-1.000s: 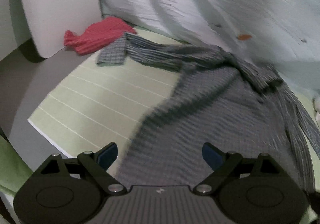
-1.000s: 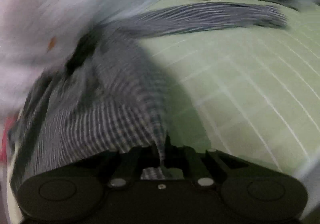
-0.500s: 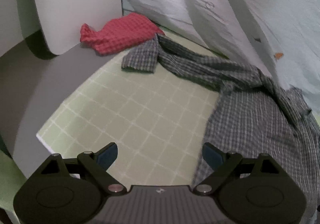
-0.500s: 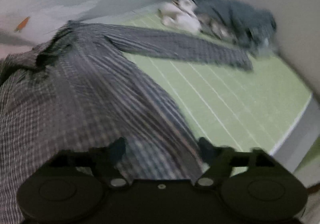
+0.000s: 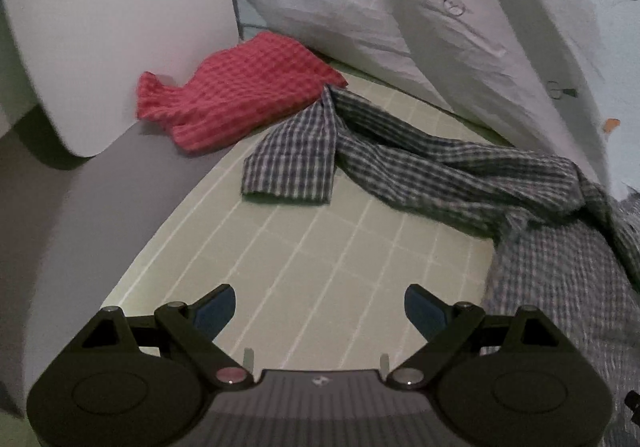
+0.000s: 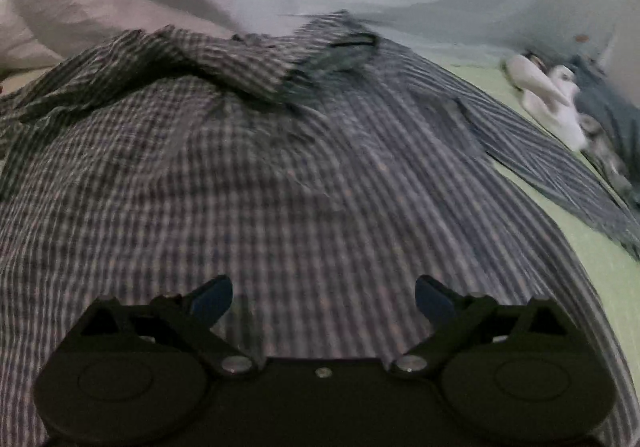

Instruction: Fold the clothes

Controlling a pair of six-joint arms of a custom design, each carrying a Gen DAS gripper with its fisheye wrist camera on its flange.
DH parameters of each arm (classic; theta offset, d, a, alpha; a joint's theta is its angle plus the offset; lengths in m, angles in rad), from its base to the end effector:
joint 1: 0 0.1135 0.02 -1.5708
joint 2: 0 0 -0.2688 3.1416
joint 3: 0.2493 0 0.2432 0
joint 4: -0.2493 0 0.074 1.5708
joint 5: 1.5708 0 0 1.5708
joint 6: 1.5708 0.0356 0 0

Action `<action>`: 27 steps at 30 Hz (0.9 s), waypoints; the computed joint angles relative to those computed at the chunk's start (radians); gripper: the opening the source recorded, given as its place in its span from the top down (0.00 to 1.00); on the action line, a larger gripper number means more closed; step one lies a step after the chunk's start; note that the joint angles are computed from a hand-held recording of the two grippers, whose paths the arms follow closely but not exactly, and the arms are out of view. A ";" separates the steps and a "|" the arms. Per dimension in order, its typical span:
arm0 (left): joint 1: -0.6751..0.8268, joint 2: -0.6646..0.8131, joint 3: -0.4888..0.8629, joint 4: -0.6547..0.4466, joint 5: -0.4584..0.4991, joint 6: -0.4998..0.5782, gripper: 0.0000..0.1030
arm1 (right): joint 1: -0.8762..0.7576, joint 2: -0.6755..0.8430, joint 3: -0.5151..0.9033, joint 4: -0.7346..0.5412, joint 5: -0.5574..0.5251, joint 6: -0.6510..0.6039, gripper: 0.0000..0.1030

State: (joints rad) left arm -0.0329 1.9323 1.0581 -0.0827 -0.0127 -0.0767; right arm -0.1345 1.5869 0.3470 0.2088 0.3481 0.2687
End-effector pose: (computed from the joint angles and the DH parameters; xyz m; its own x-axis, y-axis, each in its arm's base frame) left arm 0.3753 -0.0119 0.1331 -0.8165 -0.0498 -0.5752 -0.0371 0.9987 -0.0338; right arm 0.2093 -0.0406 0.0867 -0.7400 0.3520 -0.5731 0.5147 0.8449 -0.1457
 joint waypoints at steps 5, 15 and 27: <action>-0.001 0.195 0.246 -0.083 -0.014 0.035 0.11 | 0.007 0.164 0.157 -0.043 -0.015 0.054 0.01; -0.022 0.502 0.634 -0.162 -0.123 0.148 0.11 | -0.010 0.284 0.190 0.133 -0.075 0.108 0.00; 0.040 0.487 0.660 -0.202 -0.075 0.078 0.93 | 0.003 0.328 0.123 0.324 -0.048 0.088 0.00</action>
State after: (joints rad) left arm 0.0070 2.4193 1.7184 -0.2851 -0.0882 0.0012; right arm -0.1311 1.9147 0.4703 0.5333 0.3004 0.3565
